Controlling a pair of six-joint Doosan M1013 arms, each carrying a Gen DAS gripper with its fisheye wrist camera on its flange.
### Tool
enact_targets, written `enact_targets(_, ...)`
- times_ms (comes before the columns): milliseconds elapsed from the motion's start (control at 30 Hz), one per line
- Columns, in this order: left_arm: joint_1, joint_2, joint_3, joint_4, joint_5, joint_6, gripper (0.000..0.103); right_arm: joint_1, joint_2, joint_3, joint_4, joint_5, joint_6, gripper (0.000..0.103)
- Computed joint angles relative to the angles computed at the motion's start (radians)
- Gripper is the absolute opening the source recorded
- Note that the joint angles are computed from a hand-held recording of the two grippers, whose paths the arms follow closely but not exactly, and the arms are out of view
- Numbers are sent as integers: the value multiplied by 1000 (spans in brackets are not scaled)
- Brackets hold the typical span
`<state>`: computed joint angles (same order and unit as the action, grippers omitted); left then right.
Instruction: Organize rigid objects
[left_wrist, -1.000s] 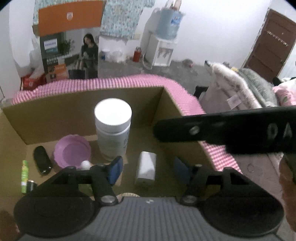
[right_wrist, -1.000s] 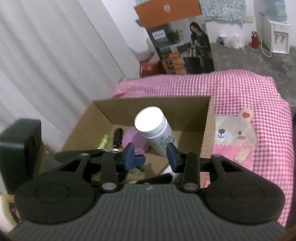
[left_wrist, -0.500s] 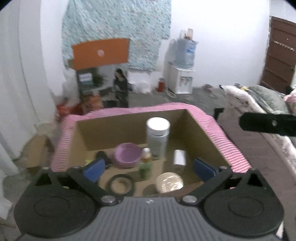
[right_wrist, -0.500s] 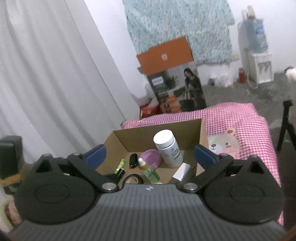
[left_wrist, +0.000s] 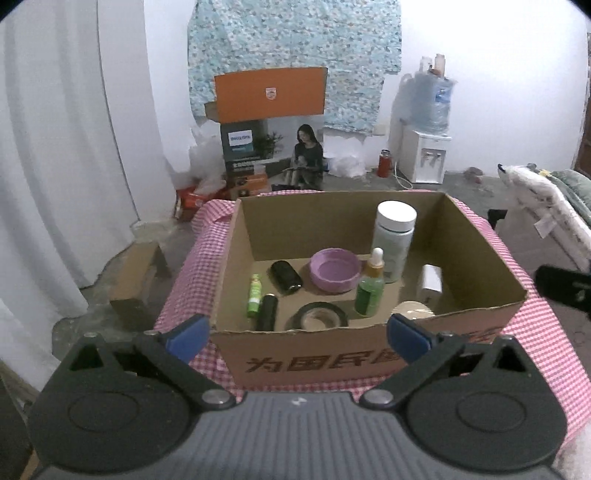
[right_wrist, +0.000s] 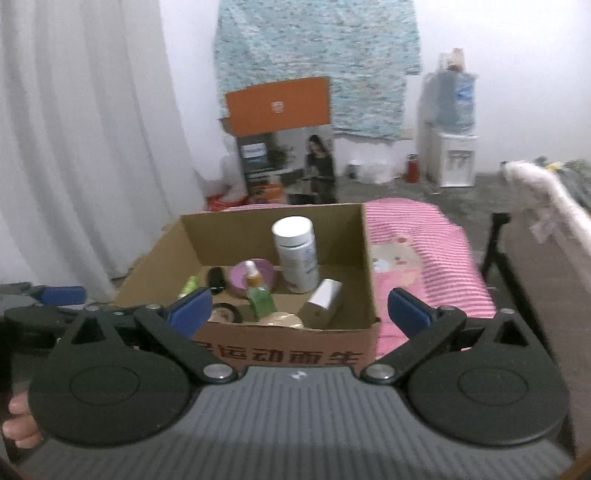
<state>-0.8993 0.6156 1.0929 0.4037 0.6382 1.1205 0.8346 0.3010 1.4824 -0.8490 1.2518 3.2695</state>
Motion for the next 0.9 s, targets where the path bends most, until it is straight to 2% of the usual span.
enact_targets(133,5,3,3,13,-13,-19,103,13,45,-59,-22,121,-10,102)
enact_targets(233,11,6,-3,-23,-11,-5,103,10,59,-76,-15,137,-19,102)
enact_targets(400,20,22,-39,-112,39,68,103,-6,64,-68,22,93,-20,102)
enact_targets(567,19,32,-54,-133,65,90,103,-34,64,-50,96,-10,-38,102)
enact_targets(900,14,51,-80,-128,114,104,103,-65,69,-31,174,-45,-47,102)
